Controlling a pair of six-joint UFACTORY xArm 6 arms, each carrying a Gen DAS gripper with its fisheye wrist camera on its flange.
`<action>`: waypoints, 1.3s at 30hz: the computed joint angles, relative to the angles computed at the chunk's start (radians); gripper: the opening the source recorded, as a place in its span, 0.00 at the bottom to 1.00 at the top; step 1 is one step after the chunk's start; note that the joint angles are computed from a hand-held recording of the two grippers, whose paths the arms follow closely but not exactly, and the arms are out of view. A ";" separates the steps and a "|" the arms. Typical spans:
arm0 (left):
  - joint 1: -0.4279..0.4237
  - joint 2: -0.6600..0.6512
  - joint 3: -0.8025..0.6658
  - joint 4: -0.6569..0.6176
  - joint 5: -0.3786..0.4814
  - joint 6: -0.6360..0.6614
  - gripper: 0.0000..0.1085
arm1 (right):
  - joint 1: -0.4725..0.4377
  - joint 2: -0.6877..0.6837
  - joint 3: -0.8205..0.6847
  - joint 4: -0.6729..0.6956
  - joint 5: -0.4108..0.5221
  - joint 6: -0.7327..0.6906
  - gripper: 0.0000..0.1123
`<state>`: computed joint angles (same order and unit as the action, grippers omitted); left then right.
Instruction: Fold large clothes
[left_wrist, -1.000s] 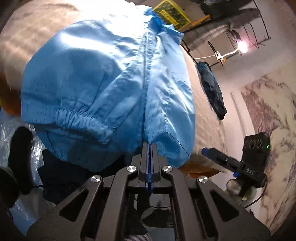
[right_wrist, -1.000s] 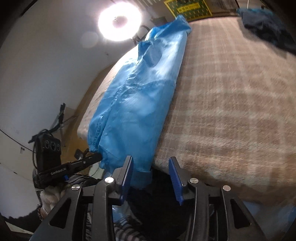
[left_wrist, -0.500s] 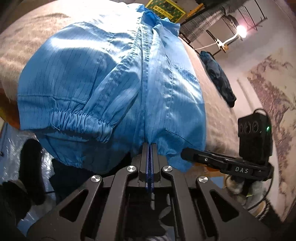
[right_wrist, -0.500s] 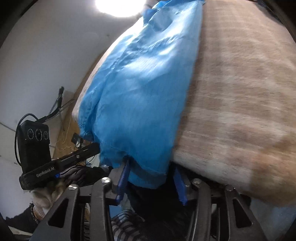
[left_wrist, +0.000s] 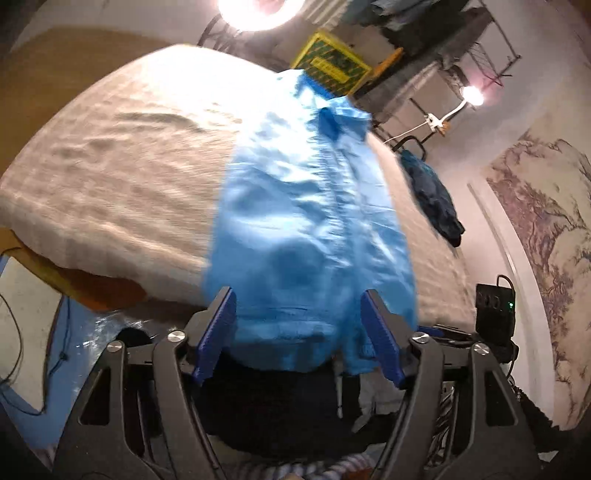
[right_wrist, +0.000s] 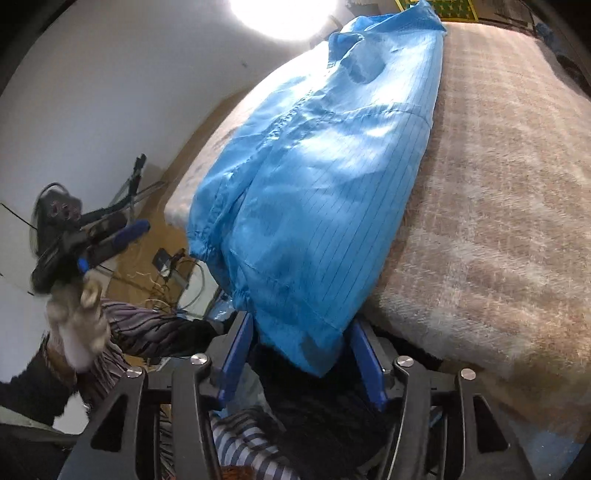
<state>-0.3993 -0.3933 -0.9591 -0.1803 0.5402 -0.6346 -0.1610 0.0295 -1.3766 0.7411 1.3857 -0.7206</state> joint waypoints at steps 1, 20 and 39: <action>0.030 -0.002 0.014 -0.071 0.009 0.056 0.67 | -0.005 0.006 0.001 0.012 0.003 0.003 0.56; 0.125 0.198 -0.023 -0.812 0.125 0.614 0.63 | -0.025 0.183 -0.133 0.130 0.212 0.051 0.52; 0.076 0.202 -0.077 -0.700 0.155 0.604 0.34 | -0.006 0.178 -0.142 0.176 0.261 0.008 0.11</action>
